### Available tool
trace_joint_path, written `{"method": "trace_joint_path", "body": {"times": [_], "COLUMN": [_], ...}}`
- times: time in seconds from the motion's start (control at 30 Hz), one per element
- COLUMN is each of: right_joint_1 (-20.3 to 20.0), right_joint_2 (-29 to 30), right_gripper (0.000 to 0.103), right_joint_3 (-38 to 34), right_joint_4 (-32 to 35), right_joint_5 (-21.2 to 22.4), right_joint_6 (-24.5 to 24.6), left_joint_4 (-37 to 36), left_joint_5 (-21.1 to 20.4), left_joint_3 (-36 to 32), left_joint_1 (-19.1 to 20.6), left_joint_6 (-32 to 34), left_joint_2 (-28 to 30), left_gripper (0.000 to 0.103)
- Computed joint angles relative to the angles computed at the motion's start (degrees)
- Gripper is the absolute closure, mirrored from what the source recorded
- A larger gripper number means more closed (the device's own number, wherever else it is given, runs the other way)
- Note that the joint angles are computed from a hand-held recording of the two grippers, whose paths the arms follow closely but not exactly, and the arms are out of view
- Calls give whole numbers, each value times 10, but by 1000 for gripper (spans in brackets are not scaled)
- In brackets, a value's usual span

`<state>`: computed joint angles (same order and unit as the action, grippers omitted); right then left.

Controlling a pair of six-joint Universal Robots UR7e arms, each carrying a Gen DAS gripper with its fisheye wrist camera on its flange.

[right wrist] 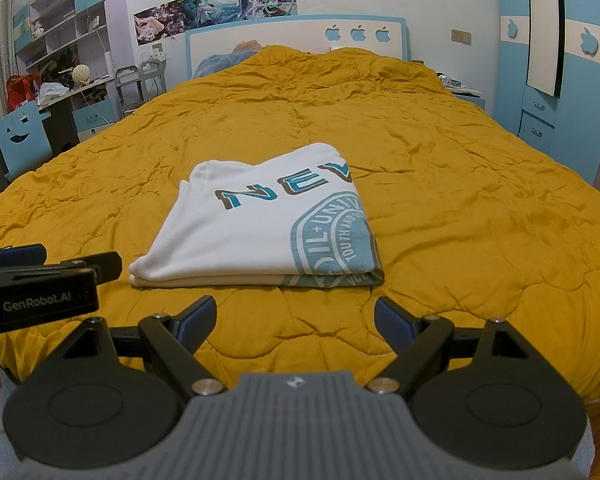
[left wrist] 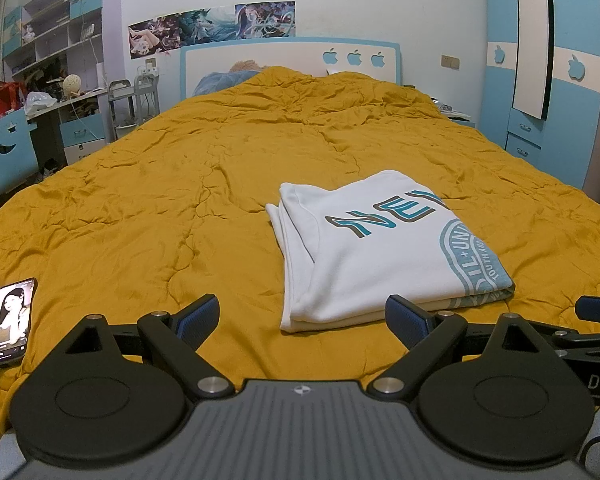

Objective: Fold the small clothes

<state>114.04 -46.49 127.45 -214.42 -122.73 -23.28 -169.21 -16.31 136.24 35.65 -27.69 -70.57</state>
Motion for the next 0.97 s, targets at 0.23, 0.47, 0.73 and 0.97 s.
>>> {"method": "trace_joint_path", "body": {"times": [0.23, 0.47, 0.73, 0.97], "right_joint_1": [0, 0, 0, 0], "right_joint_2": [0, 0, -1, -1], "right_gripper": [21, 21, 21, 21], "right_joint_3": [0, 0, 0, 0], "right_joint_4": [0, 0, 0, 1], "right_joint_5": [0, 0, 0, 0], "right_joint_6": [0, 0, 0, 0], "left_joint_4": [1, -8, 36, 31], "left_joint_5": [-1, -3, 2, 1], "left_joint_3": [0, 3, 4, 2], "left_joint_1": [0, 0, -6, -6], "left_joint_6": [1, 8, -24, -17], "left_joint_2": [-1, -1, -14, -14], "left_gripper": [0, 0, 0, 0]}}
